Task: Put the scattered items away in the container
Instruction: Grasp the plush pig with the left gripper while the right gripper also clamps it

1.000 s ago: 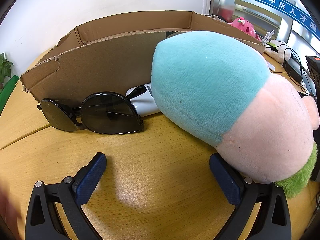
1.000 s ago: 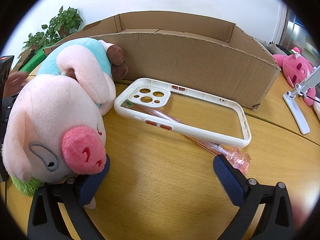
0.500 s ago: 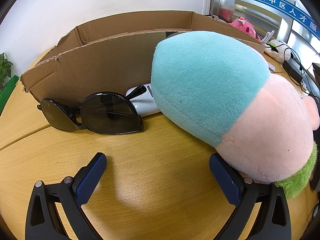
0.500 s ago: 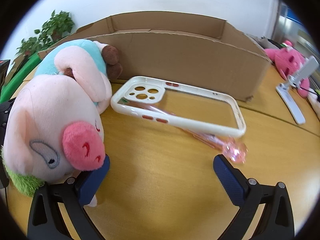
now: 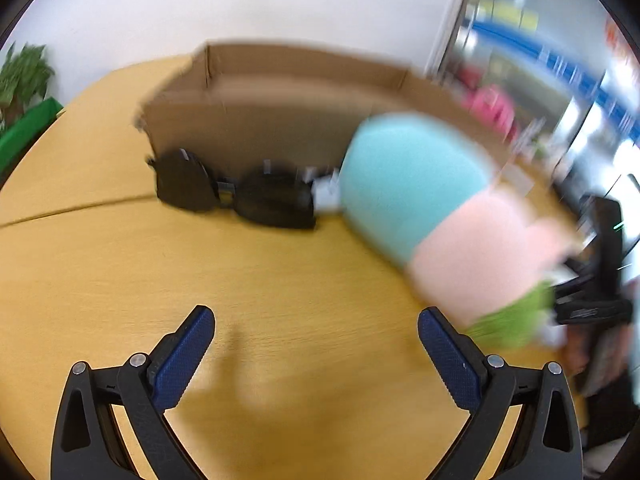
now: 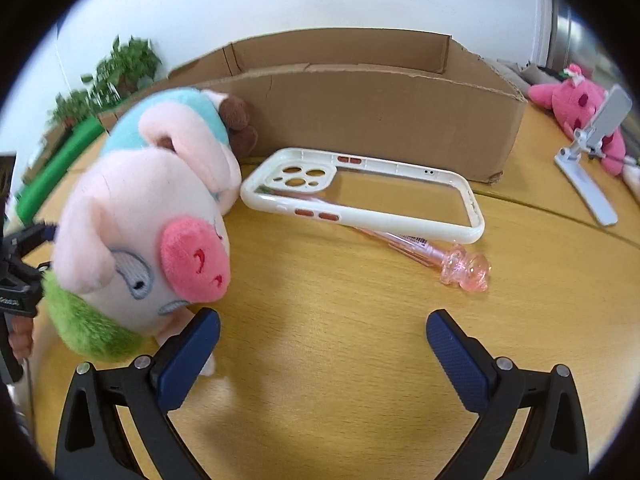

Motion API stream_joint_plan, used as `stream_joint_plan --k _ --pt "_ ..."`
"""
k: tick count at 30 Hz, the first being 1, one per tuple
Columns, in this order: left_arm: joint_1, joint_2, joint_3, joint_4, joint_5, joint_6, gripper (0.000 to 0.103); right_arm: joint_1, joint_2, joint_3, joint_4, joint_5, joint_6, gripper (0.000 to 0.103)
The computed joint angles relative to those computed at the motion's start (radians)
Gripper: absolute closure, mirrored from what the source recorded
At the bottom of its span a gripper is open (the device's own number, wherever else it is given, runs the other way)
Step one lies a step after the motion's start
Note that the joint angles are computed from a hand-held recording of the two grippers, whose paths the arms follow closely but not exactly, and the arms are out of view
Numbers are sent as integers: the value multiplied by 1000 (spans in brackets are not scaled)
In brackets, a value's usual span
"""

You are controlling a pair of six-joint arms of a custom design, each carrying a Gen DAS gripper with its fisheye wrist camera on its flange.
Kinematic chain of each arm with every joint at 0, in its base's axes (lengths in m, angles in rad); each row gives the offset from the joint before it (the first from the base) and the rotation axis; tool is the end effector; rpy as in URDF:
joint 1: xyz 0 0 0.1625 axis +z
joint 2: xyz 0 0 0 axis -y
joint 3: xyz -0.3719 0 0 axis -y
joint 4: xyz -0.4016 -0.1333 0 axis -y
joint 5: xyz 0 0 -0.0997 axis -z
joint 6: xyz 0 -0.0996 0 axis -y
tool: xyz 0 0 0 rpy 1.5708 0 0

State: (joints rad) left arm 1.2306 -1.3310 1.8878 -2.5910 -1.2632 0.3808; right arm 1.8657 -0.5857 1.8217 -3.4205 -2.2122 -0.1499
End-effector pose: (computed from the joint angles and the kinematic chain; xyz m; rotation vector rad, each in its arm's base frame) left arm -0.0331 -0.5833 0.2712 0.8783 2.6158 -0.6418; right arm 0.2360 -0.5233 -0.0190 0.2862 -2.4235 0.8254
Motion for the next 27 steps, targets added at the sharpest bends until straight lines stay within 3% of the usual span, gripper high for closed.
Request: stream_joint_plan --k 3,5,8,10,14,17,22,27 --pt "-17 -27 -2 0 -105 -46 0 -41 -64 72 -34 164 47 0" --pt "-19 5 -49 76 -183 -79 0 -72 -105 119 -62 296 78 0" --pt "-37 102 -128 164 -172 -117 0 -101 -141 174 -123 438 87 0" --pt "-54 162 -157 189 -112 -115 3 -92 -143 184 -160 430 66 0" --pt "-35 199 -182 225 -178 -146 6 -58 -127 186 -208 380 -2 0" --pt "-25 180 -174 254 -202 -132 16 -50 -126 172 -181 377 -11 0" --pt "-4 124 -136 297 -254 -87 32 -69 -144 186 -157 461 4 0" --pt "-4 51 -79 336 -279 -41 33 -90 -153 201 -182 539 26 0"
